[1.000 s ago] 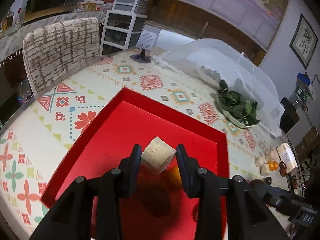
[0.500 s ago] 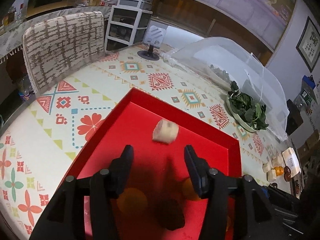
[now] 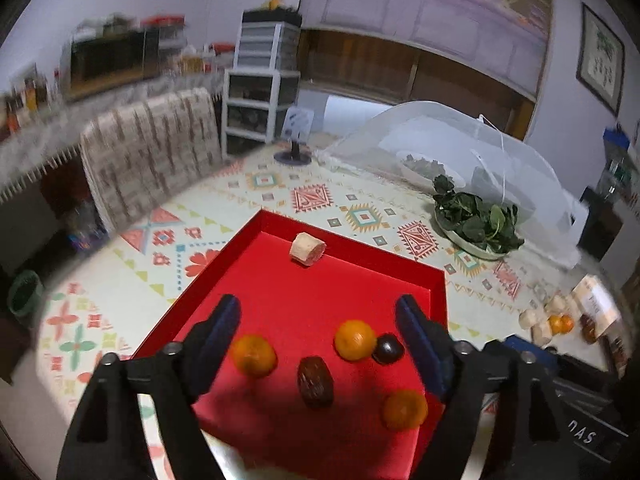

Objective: Organize fruits
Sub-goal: 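Move both open grippers back over the remaining fruits on the table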

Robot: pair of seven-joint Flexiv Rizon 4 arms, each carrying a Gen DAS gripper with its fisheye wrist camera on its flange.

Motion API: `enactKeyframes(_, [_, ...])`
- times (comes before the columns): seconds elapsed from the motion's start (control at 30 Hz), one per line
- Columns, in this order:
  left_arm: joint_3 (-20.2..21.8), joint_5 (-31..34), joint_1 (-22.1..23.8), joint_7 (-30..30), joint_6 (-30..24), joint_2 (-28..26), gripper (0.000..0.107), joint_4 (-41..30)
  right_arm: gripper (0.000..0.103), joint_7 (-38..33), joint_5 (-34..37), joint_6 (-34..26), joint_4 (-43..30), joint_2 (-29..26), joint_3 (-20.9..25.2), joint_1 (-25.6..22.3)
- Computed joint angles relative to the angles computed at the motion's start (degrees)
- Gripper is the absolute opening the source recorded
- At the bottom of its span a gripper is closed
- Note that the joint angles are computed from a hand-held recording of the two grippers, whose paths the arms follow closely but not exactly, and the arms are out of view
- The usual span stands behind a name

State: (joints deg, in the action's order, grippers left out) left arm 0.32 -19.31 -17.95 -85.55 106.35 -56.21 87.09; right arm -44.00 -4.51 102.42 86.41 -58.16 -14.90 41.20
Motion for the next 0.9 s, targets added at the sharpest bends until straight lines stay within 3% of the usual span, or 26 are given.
enactKeyframes(0.03, [3.5, -1.6, -3.5, -0.6, 1.2, 0.1, 0.089, 0.8, 0.046, 0.4, 1.2, 0.9, 1.6, 0.4, -1.7, 1.5])
enactKeyframes(0.1, [5.8, -2.8, -6.5, -0.2, 2.7, 0.2, 0.091, 1.7, 0.047, 1.3, 4.7, 2.6, 5.5, 1.2, -5.7, 5.1])
enactKeyframes(0.37, [3.9, -2.9, -10.1, 4.4, 4.5, 0.5, 0.092, 3.3, 0.051, 3.1, 16.1, 4.4, 17.6, 2.0, -17.1, 16.1])
enactKeyframes(0.57, [5.1, -5.8, -13.1, 5.7, 3.2, -0.1, 0.092, 3.2, 0.051, 3.1, 17.8, 6.0, 21.5, 2.6, -16.5, 16.3])
enactKeyframes(0.9, [7.7, -7.6, -16.3, 7.2, 2.4, -0.5, 0.092, 2.5, 0.054, 1.3, 20.3, 8.2, 22.1, 2.9, -14.6, 15.1])
